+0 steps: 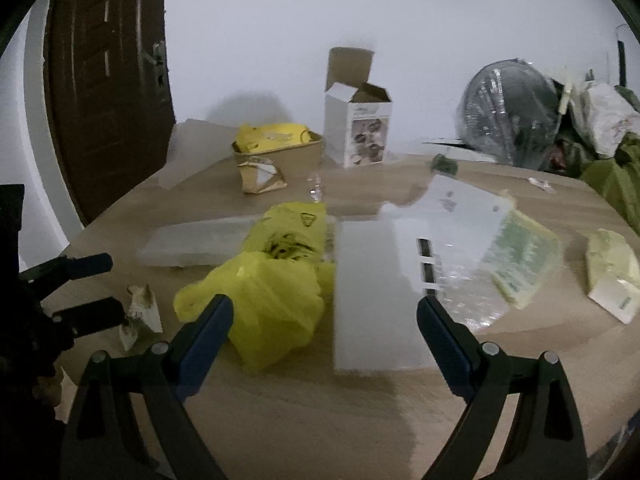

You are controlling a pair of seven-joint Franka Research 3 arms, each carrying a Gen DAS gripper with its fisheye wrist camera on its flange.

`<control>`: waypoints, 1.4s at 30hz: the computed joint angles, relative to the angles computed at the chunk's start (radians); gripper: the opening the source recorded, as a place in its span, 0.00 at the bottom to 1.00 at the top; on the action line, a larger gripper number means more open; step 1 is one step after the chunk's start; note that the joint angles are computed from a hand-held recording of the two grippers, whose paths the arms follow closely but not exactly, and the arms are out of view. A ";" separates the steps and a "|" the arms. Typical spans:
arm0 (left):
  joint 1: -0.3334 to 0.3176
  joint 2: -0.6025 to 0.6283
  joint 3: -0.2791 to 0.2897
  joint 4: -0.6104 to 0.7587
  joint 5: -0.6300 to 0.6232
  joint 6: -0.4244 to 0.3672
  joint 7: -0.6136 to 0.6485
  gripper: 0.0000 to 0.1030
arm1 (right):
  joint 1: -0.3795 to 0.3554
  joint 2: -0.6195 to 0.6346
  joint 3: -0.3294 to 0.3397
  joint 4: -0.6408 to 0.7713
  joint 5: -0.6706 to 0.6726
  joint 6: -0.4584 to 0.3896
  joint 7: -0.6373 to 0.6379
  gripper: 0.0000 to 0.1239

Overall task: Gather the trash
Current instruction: 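Reach the right tool to the yellow bag while the left tool reaches the snack wrapper, then close the right tool on the yellow bag while the left tool grasps the snack wrapper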

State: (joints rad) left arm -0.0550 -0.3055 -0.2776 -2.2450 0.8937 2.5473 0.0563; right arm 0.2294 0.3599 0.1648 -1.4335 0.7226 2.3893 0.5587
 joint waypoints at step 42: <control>-0.037 0.058 0.017 0.041 -0.145 -0.005 0.191 0.36 | -0.058 -0.061 0.013 -0.013 0.345 -0.179 -0.233 0.17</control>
State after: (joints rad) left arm -0.0917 -0.2470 -0.2603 -2.2037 0.7483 2.5421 0.2475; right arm 0.1715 0.2990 0.1780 -1.4469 1.0677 2.2106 0.3262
